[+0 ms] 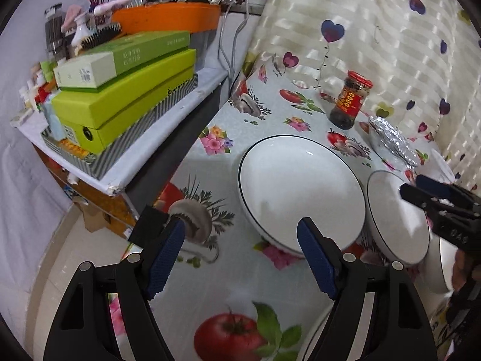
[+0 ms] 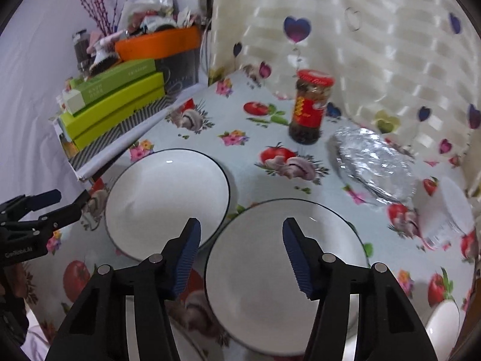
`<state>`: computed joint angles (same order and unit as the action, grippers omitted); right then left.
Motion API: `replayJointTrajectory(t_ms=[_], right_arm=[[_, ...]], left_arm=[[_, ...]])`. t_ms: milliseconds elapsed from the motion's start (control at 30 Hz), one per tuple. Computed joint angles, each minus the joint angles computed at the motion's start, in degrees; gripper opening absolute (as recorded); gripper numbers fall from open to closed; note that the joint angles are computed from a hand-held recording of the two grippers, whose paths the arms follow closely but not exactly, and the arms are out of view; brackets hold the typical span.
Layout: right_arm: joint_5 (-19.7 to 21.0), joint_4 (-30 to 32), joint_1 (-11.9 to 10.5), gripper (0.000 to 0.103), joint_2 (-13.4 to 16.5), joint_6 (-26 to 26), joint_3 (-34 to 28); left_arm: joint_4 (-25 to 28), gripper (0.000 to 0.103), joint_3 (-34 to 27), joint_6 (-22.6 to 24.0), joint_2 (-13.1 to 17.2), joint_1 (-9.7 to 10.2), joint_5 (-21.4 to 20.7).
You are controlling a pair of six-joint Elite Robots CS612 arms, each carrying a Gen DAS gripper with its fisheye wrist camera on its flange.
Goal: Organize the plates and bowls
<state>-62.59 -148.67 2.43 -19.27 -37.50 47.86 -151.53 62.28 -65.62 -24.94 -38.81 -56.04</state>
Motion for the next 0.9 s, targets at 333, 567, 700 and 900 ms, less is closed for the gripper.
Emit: replayJointTrajectory(t_ms=[333, 567, 700, 900], right_arm=[[-2.84, 9.96, 2.25, 0.057, 6.63, -2.49, -12.76], [-5.33, 13.75, 3.04, 0.057, 11.06, -1.42, -21.05], [-5.54, 17.06, 3.37, 0.049, 13.39, -1.89, -25.88], [-5.07, 23.53, 3.6, 0.038, 17.25, -0.91, -33.9]], left_arm=[[-1.97, 0.078, -3.16, -2.73, 2.55, 2.19, -6.3], [-1.1, 0.078, -4.51, -3.23, 3.6, 2.83, -8.28], [1.91, 0.07, -5.73, -4.17, 4.09, 3.0, -8.03], [2.17, 0.067, -5.97, -4.21, 4.47, 3.17, -8.27]])
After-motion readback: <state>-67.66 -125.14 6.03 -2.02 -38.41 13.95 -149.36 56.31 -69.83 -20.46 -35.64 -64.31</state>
